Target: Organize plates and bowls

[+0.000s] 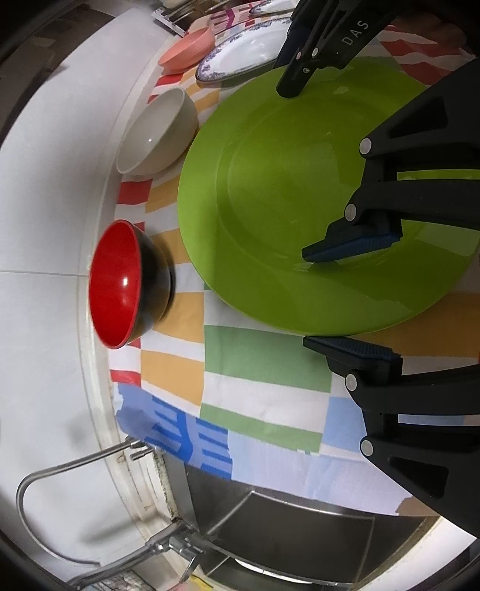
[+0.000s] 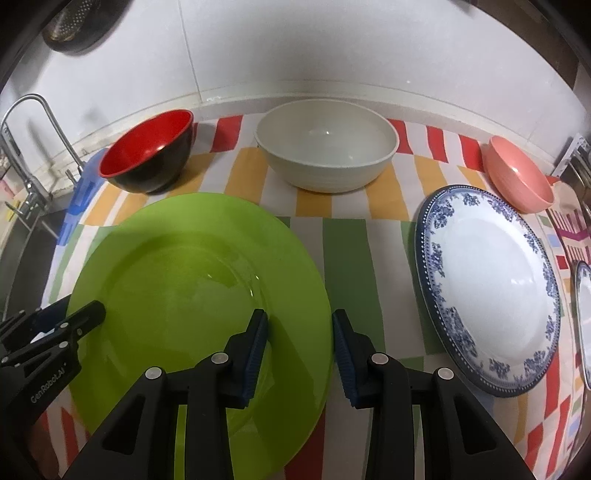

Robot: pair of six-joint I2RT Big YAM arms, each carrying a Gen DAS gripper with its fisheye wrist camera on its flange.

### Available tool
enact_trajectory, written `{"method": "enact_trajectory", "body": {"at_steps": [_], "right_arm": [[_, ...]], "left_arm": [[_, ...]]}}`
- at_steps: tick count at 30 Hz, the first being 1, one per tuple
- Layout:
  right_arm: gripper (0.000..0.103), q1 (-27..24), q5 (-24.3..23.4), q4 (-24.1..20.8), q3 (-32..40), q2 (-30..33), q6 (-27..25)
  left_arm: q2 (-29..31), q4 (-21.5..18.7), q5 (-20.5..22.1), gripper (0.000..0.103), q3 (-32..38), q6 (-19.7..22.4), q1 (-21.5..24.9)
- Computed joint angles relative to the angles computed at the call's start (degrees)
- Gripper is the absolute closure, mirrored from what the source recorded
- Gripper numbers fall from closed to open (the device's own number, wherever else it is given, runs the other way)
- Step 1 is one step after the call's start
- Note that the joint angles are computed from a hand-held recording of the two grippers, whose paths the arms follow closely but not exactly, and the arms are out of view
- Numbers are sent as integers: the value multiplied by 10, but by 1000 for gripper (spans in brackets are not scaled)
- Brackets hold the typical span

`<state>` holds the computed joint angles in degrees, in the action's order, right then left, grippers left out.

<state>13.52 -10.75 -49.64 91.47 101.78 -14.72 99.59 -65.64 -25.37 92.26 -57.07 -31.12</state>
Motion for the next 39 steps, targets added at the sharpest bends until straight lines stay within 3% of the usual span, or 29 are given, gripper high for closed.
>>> {"method": "enact_trajectory", "body": {"at_steps": [18,26,39], "right_arm": [[66,-12,-6,18,-97,-102,-5],[66,-21,-14,7,-138,-125,-16],[66,-27,-10,-2,-180,-142,-29]], "left_arm": [[-44,-34,-36,64,-34,-66,-65],[-50,-52,-23,65,-51,-101,-86],[-51,-56,0,65,-69,-126,-103]]}}
